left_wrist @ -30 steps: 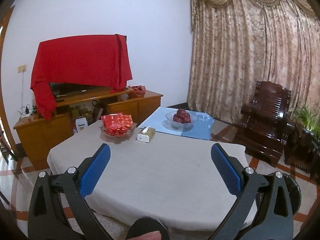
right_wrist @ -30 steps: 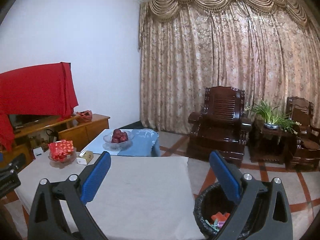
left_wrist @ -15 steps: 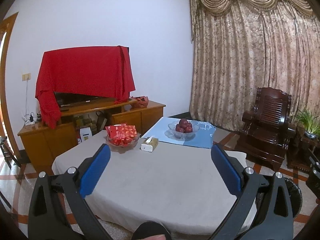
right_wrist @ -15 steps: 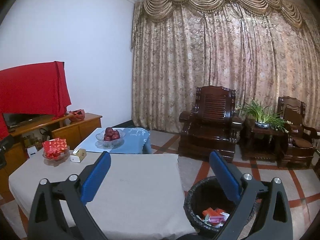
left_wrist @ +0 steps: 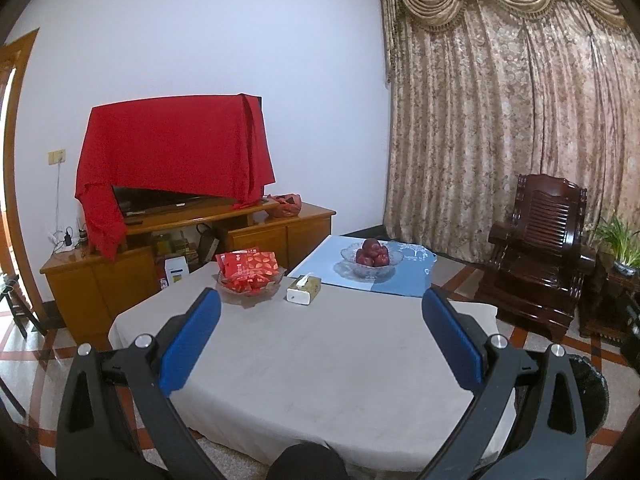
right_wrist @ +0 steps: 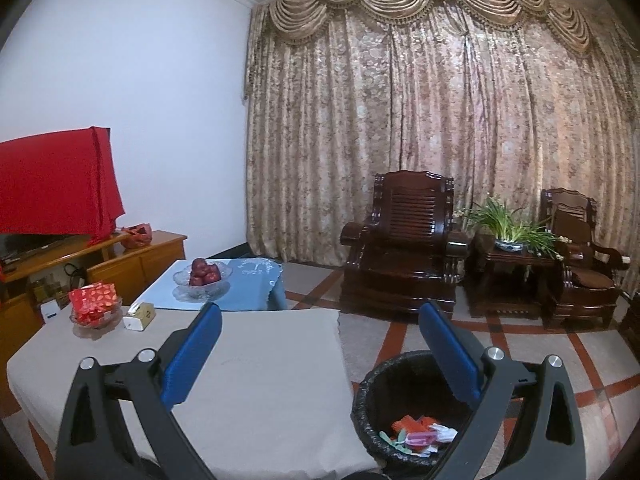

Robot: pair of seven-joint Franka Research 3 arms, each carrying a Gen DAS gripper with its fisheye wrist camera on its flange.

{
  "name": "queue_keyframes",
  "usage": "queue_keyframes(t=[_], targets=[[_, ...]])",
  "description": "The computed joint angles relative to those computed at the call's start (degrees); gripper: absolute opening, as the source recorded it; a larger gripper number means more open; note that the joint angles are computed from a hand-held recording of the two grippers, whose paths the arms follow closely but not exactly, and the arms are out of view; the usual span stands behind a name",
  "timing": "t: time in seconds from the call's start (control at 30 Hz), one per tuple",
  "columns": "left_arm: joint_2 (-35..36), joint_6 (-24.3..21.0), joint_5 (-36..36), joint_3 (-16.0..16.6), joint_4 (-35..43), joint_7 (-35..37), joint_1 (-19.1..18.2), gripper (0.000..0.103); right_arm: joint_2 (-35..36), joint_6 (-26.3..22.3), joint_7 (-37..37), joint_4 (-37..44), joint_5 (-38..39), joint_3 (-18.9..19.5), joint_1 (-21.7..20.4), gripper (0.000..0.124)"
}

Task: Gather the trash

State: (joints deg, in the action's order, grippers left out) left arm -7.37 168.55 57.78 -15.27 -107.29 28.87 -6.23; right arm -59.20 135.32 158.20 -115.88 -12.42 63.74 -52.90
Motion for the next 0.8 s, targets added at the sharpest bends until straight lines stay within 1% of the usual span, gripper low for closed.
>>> queue_keyframes(t=[0.1,0.33,0.6,0.8], targets=[[-0.2,0.1,0.3,-0.1,-0.4,-0.9,0.1,0.098,-0.4,-0.5,0.6,-0.2,0.0,-0.5,0.1,0.097],[-0.4,0.9,-0.6,0.1,-1.1,-0.3,0.2,0.098,-0.4,-1.7,1.3,-0.1,-0.2,-0.4,0.3,0.097],[-0.6,1.8,0.9,-0.1,-1.7,-2.2,1.0,0.098,-0.5,-2.4,1.7,-0.1,-0.5,-0.6,0.5,0.097],[-0.7,1.9,1.0,-0.2,-1.8,-2.3,1.1,0.098,-0.6,-2.5,2.1,-0.4,-0.8,-0.8,0.9,0.097]])
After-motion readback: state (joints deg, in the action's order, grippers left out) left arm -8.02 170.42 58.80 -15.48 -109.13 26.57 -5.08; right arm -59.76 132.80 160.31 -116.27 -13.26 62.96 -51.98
